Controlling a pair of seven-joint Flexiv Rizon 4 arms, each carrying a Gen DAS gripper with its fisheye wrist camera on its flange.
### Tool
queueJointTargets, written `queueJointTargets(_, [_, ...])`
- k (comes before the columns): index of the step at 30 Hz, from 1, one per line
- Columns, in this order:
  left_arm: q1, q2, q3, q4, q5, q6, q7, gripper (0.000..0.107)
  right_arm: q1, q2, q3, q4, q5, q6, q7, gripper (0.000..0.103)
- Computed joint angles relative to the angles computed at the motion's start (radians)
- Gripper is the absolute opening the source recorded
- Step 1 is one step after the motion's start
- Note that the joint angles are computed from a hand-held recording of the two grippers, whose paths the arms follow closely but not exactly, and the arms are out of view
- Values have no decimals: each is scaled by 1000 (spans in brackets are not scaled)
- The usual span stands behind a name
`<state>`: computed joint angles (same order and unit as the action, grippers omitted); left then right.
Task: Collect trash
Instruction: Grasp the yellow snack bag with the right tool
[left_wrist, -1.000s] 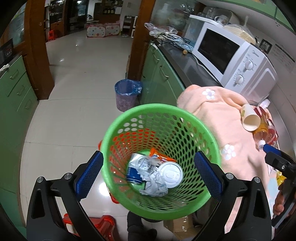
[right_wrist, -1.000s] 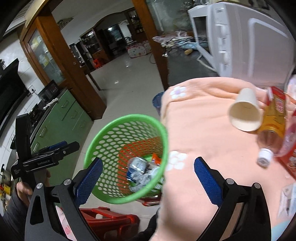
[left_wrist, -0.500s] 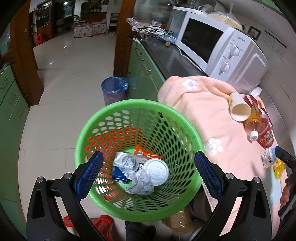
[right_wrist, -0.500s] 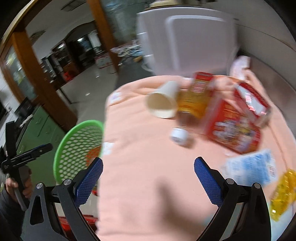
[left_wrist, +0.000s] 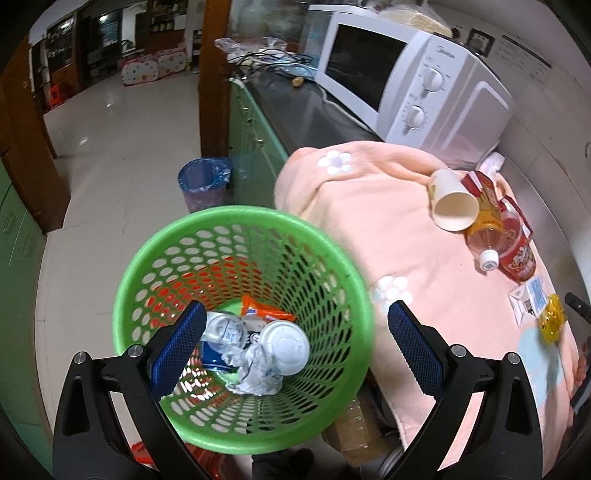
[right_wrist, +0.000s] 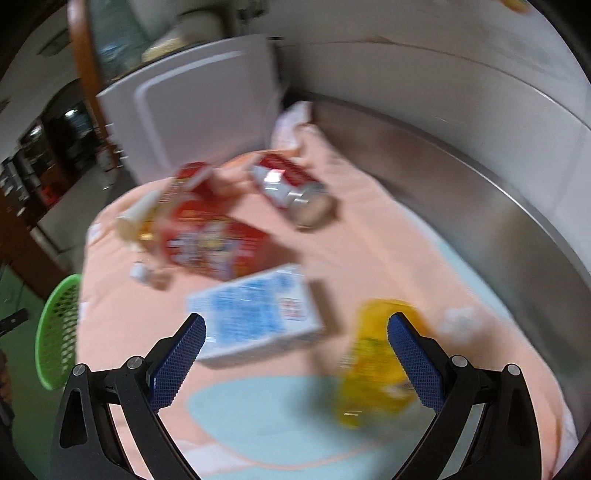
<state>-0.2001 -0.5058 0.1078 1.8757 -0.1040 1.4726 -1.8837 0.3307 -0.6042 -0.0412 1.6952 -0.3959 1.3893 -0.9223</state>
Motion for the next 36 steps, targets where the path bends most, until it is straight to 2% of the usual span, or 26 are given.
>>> queueJointTargets(6, [-7,-31,-20,-72,1,-40,18,97,-88,-35,63,-29,80,-67,-28,95])
queueJointTargets(13, [-13,-67,-38,-144,0,-85,30,97,-113,-70,98,-57,143,-109,-52,94])
queueJointTargets(14, [-13,-71,-41,-152,-2,-90,31,97,-112,-74,98,-59,147,-110,-55,93])
queueJointTargets(18, [-12,-88,-52,-188,-8,-111,35,97,-131,-86,122,-71,187,-124,-66,69])
queueJointTargets(24, [-8,-111,-75,-234,-20,-133,52,97,-142,-68,123,-40,218,-87,-71,48])
queueJointTargets(32, [-6,-154,-115,-318,-44,-167,97,97,-135,-20,106,39,219,-20,-62,41])
queueJointTargets(36, [-18,-195,-120,-402,-52,-204,116,97,-119,5,88,82,206,15,-46,39])
